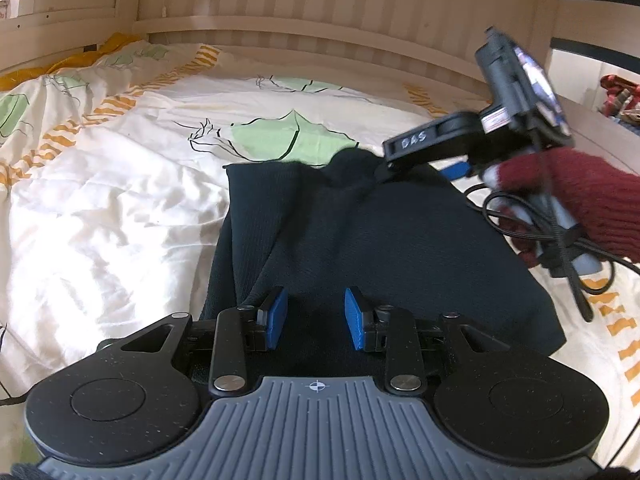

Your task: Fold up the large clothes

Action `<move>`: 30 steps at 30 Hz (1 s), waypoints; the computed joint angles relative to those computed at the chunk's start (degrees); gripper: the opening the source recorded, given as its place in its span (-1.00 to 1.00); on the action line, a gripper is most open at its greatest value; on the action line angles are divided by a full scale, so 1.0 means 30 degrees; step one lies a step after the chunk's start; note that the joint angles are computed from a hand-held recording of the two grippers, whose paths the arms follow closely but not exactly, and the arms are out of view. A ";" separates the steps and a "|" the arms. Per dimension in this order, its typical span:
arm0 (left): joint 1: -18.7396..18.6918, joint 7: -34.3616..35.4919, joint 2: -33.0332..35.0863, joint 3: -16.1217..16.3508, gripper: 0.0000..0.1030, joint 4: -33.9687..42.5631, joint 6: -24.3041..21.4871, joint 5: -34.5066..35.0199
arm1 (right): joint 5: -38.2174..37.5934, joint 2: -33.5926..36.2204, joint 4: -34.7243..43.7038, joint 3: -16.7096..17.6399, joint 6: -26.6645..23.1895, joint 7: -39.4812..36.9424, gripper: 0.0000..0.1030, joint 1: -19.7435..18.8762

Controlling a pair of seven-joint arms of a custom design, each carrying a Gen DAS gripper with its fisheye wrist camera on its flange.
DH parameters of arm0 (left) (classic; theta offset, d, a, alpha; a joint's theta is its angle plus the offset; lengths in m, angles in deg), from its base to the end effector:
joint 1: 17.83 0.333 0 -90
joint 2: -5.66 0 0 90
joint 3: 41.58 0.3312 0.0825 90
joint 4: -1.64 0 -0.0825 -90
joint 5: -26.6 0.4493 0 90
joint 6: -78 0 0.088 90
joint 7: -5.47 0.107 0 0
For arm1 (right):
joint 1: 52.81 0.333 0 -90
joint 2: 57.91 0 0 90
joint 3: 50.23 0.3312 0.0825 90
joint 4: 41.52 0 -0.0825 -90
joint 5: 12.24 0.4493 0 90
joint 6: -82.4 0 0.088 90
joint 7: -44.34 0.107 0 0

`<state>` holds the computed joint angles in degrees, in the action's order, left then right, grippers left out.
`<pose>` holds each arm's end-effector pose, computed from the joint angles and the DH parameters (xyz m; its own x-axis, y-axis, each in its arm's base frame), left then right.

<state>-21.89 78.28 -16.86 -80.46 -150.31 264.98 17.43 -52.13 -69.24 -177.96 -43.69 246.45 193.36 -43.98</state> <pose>0.3704 -0.3278 0.4263 -0.4083 -0.9053 0.1169 -0.5729 0.1544 -0.8050 0.5296 0.1836 0.4431 -0.1104 -0.9897 -0.0907 -0.7138 0.1425 -0.6857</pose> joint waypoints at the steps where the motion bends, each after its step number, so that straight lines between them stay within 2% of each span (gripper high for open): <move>1: 0.0052 0.0006 0.0008 -0.0036 -0.39 0.0019 -0.0012 0.0024 | 0.0549 0.0166 -0.0028 -0.0193 0.0099 -0.0257 0.60 0.0122; 4: -0.0426 0.0066 0.0071 0.0465 -0.39 -0.0003 0.0018 -0.0014 | 0.3201 -0.0099 -0.0854 -0.0945 0.1447 -0.0784 0.69 0.0484; 7: -0.1093 0.0098 0.0039 0.1151 -0.29 0.0019 -0.0083 -0.0173 | 0.2434 -0.1198 -0.2007 -0.0085 0.2862 0.0530 0.70 -0.0690; 8: -0.1353 0.0125 0.0054 0.1429 -0.05 0.0019 0.0000 -0.0216 | 0.1677 -0.1779 -0.2364 0.0592 0.3147 0.1310 0.72 -0.1417; 9: -0.1462 0.0108 -0.0033 0.1524 0.34 -0.0014 0.0144 -0.0294 | 0.0826 -0.2476 -0.2771 0.1408 0.3479 0.2243 0.73 -0.2299; 10: -0.1405 0.0063 -0.0231 0.1431 0.57 -0.0091 0.0365 -0.0405 | 0.0261 -0.3207 -0.3204 0.2061 0.3867 0.2987 0.75 -0.3005; 11: -0.1016 -0.0044 -0.0593 0.0988 0.91 -0.0165 0.0449 -0.0580 | -0.0130 -0.3854 -0.3557 0.2683 0.4284 0.3610 0.81 -0.3695; 12: -0.0693 -0.0116 -0.0925 0.0622 0.99 -0.0231 0.0503 -0.0716 | -0.0416 -0.4697 -0.4006 0.3359 0.4729 0.4192 0.95 -0.4403; 15: 0.0592 -0.0504 -0.2434 -0.0718 0.99 -0.0436 0.0174 -0.0981 | -0.0310 -0.7028 -0.4992 0.4932 0.5241 0.4818 0.99 -0.5718; 19: 0.1095 -0.1491 -0.4486 -0.1103 0.99 -0.0706 -0.0875 -0.0853 | 0.0808 -0.9699 -0.6003 0.5365 0.4284 0.4499 0.99 -0.5157; 23: 0.0878 -0.2417 -0.6035 -0.0716 0.99 -0.0675 -0.3021 -0.0085 | 0.1618 -1.1745 -0.6645 0.5709 0.1978 0.4859 0.99 -0.4046; 28: -0.0198 -0.3022 -0.6974 0.0184 0.99 -0.0514 -0.5656 0.1079 | 0.2264 -1.3181 -0.7350 0.5291 -0.0651 0.5267 0.99 -0.1746; 30: -0.0608 -0.3369 -0.7211 0.0380 0.99 -0.0560 -0.6257 0.1500 | 0.2474 -1.3678 -0.7665 0.5172 -0.1550 0.5529 0.99 -0.0835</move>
